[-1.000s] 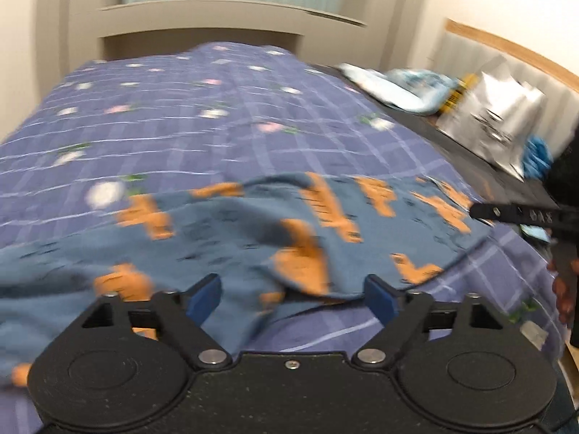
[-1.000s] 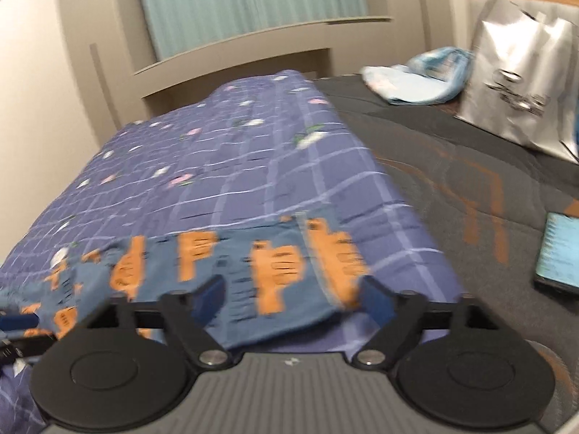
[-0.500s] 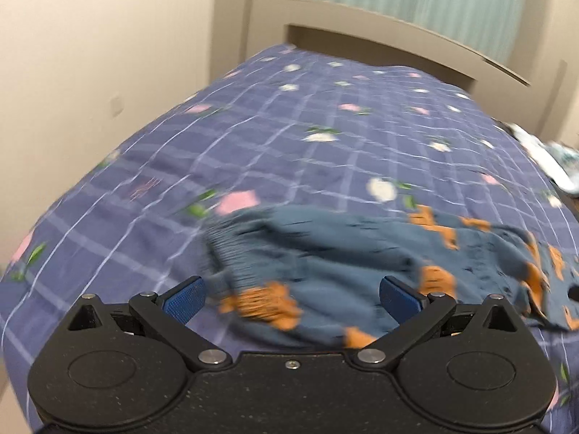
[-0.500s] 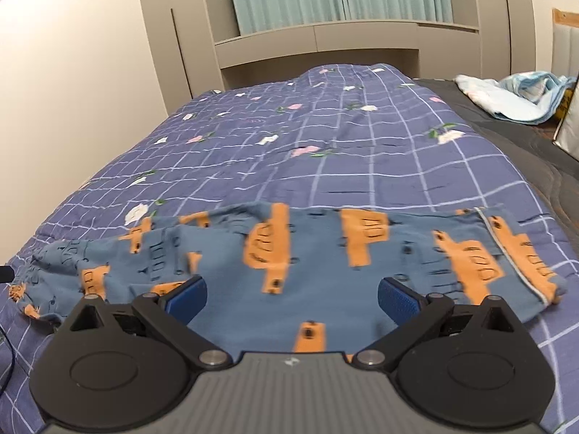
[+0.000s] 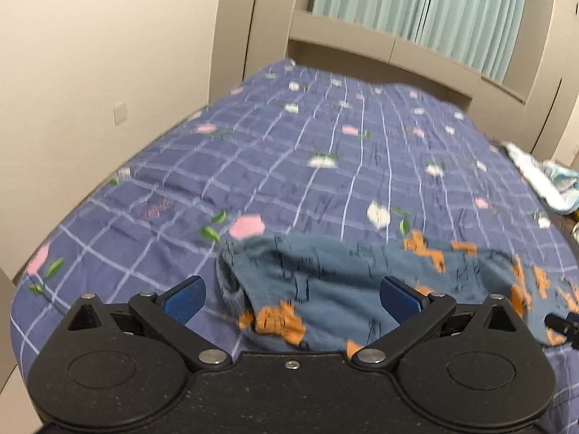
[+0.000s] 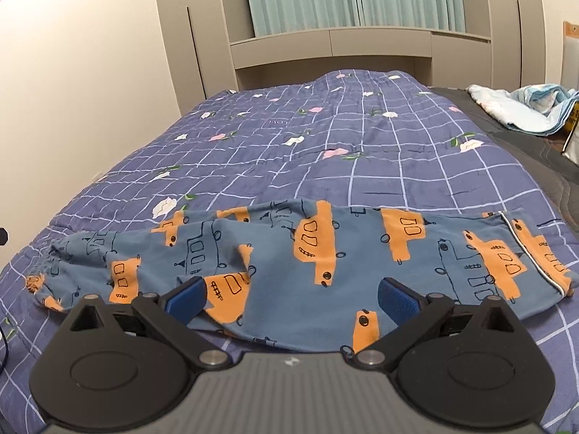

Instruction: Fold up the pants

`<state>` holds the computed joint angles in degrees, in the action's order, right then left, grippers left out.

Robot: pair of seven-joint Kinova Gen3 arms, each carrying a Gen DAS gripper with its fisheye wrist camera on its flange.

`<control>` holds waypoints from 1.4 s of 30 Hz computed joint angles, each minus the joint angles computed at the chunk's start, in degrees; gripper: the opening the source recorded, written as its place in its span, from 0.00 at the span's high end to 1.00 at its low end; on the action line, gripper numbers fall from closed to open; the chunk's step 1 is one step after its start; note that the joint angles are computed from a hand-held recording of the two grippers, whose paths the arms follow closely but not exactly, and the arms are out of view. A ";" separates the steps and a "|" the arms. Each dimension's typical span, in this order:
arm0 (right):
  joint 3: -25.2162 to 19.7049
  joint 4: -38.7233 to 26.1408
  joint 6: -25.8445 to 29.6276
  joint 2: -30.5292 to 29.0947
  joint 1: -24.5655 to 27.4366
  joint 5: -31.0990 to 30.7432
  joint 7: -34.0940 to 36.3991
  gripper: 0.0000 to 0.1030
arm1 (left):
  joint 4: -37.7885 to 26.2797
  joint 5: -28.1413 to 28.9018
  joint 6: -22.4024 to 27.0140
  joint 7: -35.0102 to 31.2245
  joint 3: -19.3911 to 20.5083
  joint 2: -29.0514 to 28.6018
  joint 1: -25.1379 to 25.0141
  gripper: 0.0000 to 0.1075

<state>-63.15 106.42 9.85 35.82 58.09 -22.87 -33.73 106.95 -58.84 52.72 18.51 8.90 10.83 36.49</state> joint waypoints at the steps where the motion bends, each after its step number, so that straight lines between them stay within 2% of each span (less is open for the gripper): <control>1: -0.52 0.60 -0.72 -0.01 0.41 0.07 0.24 0.00 | -0.05 0.98 -0.60 -0.91 0.12 0.28 -0.39 0.05; 5: -1.90 3.03 -4.09 -0.34 0.95 2.26 -0.94 0.00 | 0.94 1.42 -3.32 -1.43 -0.48 1.45 -0.36 0.05; 8: -2.85 4.51 -5.58 -0.26 1.31 4.37 -2.74 0.00 | 3.44 -1.41 -6.87 3.68 -1.85 1.29 -0.15 0.13; 11: -3.36 5.53 -6.17 -0.44 1.48 6.49 -4.65 0.00 | 5.43 -4.34 -9.67 7.68 -2.49 0.95 -0.58 0.28; 13: -3.77 6.08 -6.64 -0.53 1.64 7.87 -5.97 0.00 | 6.18 -5.22 -11.44 8.09 -2.63 0.82 -1.50 0.44; 15: -3.87 6.28 -6.73 -0.53 1.56 9.21 -7.35 0.00 | 6.44 -4.51 -13.06 7.18 -2.70 0.83 -2.71 0.50; 16: -3.74 6.26 -6.73 -0.61 1.33 9.90 -8.05 0.00 | 6.22 -3.57 -13.28 6.39 -2.74 1.00 -3.19 0.51; 21: -3.90 6.47 -7.06 -0.53 0.87 13.54 -11.23 0.00 | 4.38 3.55 -12.33 1.02 -3.39 1.89 -4.79 0.48; 25: -3.93 6.30 -6.98 -0.20 0.63 16.47 -13.73 0.00 | 5.24 3.12 -14.00 1.26 -4.41 1.42 -4.49 0.51; 29: -2.96 5.95 -6.81 -0.33 -0.45 18.29 -15.86 0.00 | 4.49 3.11 -14.20 0.36 -4.67 1.98 -4.46 0.61; 30: -2.90 5.94 -6.80 -0.28 -0.53 18.63 -16.23 0.00 | 4.05 3.75 -13.97 -0.57 -4.67 2.26 -4.64 0.67; 32: -2.72 5.97 -6.91 -0.27 -0.73 19.29 -16.84 0.00 | 3.20 5.34 -13.35 -2.48 -4.80 2.73 -4.97 0.87; 33: -2.54 6.02 -7.05 -0.36 -0.91 19.58 -17.15 0.00 | 2.95 5.82 -12.87 -3.26 -4.95 2.84 -4.97 0.93; 35: -2.02 6.07 -7.54 -0.53 -1.38 20.28 -17.70 0.00 | 3.25 5.08 -12.82 -2.88 -5.49 2.53 -4.45 0.94; 39: -1.24 5.96 -8.23 -0.75 -2.13 21.82 -19.14 0.00 | 2.87 2.67 -8.81 -2.91 -5.18 2.08 -3.01 0.96; 42: -0.67 5.90 -9.08 -0.84 -2.54 23.23 -20.38 0.00 | 2.86 3.98 -7.96 -4.76 -4.57 1.70 -4.27 0.96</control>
